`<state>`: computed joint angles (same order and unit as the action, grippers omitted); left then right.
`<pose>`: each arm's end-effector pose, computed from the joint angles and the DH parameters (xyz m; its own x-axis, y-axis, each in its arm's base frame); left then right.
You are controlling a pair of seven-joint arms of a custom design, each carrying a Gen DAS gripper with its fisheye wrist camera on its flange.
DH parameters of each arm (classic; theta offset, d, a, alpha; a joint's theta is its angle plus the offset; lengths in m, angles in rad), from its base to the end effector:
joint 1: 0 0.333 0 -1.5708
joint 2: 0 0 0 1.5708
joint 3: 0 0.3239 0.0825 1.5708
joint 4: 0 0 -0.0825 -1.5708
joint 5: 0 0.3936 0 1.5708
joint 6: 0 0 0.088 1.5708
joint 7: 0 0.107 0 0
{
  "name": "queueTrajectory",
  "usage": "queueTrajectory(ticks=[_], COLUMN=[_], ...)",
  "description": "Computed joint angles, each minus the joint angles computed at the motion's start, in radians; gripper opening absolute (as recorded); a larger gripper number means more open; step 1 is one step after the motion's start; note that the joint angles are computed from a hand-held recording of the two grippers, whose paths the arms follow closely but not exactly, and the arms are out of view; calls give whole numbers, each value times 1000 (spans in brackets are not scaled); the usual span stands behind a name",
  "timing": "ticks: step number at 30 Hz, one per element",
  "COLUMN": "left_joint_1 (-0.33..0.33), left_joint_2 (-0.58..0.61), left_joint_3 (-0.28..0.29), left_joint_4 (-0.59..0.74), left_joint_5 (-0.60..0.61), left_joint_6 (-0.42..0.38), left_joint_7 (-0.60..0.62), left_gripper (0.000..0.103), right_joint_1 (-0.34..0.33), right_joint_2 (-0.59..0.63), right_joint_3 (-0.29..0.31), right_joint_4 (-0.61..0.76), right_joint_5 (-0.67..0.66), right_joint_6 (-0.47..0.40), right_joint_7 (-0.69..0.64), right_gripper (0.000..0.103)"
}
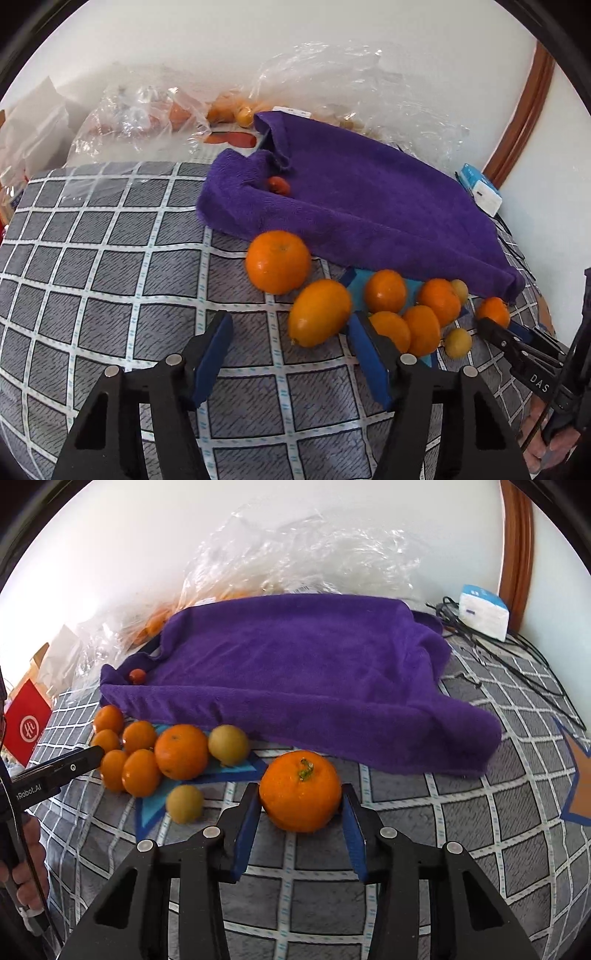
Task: Organize fruits
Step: 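Grasp the large stemmed orange with the right gripper while the left gripper grasps an oval orange, then carry both held oranges up and over onto the purple towel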
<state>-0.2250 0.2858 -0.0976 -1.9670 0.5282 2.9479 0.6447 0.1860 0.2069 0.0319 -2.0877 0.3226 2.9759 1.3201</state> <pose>0.6155 -0.2359 0.4054 0.0527 -0.9742 0.2193 -0.7591 -0.1818 -0.6250 0.6202 0.1140 0.4038 0.1960 -0.9765 -0.0899 -0.7692 -0.0963 -0.6317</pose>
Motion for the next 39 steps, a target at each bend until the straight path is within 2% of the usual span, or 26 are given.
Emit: queueTrajectory(ticks=[2,4,7,16,22,25,27,29,32,37,39], left_joint_1=[-12,-42,-42,-40,-34,-52,-88,-138,-164,-157,-141], left_joint_2=[8,12,23,28,24,18,8,-4,-17,-30,-34], left_joint_3=[12,39,29,32,31,55,101,161,199,207,191], left_joint_4=[2,13,28,28,18,11,4,3,4,11,11], left_joint_5=[21,67,85,80,81,108,173,293,440,601,628], left_joint_6=[20,7,1,21,40,56,64,70,80,82,72], left_joint_7=[-15,-50,-39,-75,-77,-110,-181,-300,-440,-609,-639], left_gripper=[57,55,34,34,33,33,33,33,33,33,33], right_joint_1=[-11,-5,1,46,15,36,27,-2,-24,-54,-38], right_joint_2=[1,1,2,6,3,1,-1,-6,-13,-15,-14], right_joint_3=[13,9,3,-49,-18,-42,-31,5,33,69,51], right_joint_4=[-5,-11,-14,-16,-21,-27,-31,-39,-52,-52,-51], right_joint_5=[25,20,10,-96,-71,-100,-93,-47,12,99,95], right_joint_6=[18,34,37,44,51,62,72,86,116,124,123], right_joint_7=[-22,-23,-21,69,49,78,69,25,-18,-78,-74], right_gripper=[43,43,43,44,43,43,43,43,43,43,43])
